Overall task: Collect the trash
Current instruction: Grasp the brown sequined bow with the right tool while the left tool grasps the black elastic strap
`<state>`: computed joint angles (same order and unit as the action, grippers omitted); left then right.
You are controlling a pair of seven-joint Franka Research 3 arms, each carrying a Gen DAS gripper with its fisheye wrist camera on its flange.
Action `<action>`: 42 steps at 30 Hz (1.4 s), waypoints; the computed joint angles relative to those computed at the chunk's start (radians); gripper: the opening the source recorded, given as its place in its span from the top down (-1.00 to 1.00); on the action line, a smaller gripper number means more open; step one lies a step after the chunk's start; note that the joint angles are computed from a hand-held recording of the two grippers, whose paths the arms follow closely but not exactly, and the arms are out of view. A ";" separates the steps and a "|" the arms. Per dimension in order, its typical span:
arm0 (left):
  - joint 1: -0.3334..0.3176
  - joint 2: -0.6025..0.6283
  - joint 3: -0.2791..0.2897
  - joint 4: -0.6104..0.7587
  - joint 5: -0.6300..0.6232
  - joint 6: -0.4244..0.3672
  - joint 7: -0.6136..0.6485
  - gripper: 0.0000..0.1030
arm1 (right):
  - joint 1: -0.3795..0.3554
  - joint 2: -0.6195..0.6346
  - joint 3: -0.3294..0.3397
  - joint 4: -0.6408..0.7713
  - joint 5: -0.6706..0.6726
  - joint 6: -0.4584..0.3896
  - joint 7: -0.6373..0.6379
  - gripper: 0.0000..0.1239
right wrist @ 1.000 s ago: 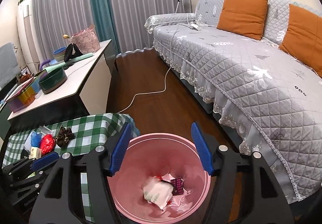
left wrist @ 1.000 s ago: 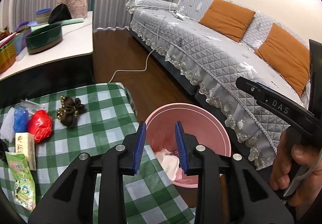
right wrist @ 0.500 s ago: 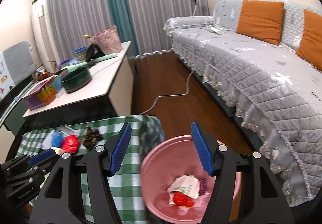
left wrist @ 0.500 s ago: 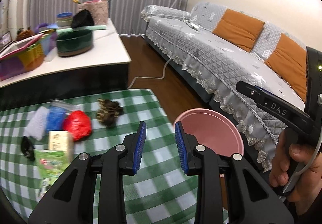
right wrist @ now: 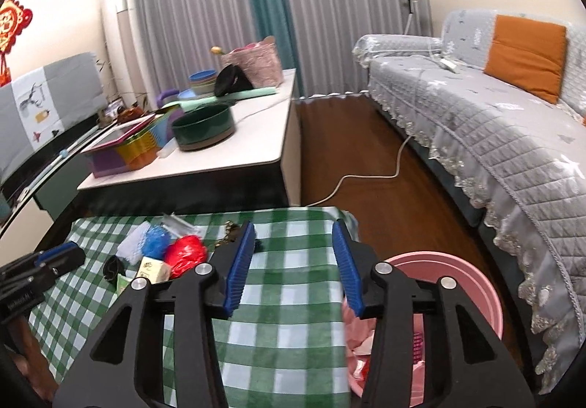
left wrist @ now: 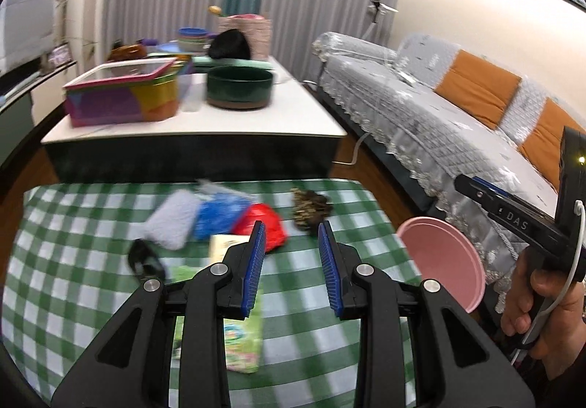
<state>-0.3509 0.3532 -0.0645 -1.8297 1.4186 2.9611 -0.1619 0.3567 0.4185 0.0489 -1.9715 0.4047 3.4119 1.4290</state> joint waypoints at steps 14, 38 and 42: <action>0.127 -0.040 0.008 -0.128 0.096 -0.013 -0.109 0.42 | 0.114 0.171 -0.078 0.215 -0.010 -0.108 0.011 0.33; 0.147 0.166 0.076 -0.035 -0.317 0.064 0.185 0.37 | 0.092 0.519 -0.068 0.694 -0.162 -0.397 0.185 0.28; 0.118 0.172 0.097 -0.026 -0.391 0.051 0.252 0.37 | 0.084 0.536 -0.060 0.722 -0.192 -0.442 0.190 0.62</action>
<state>-0.2334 0.5256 0.0324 -1.8558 1.0275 3.0119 0.0898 0.4408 0.9541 -0.0112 -1.2491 0.2131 2.9702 1.6192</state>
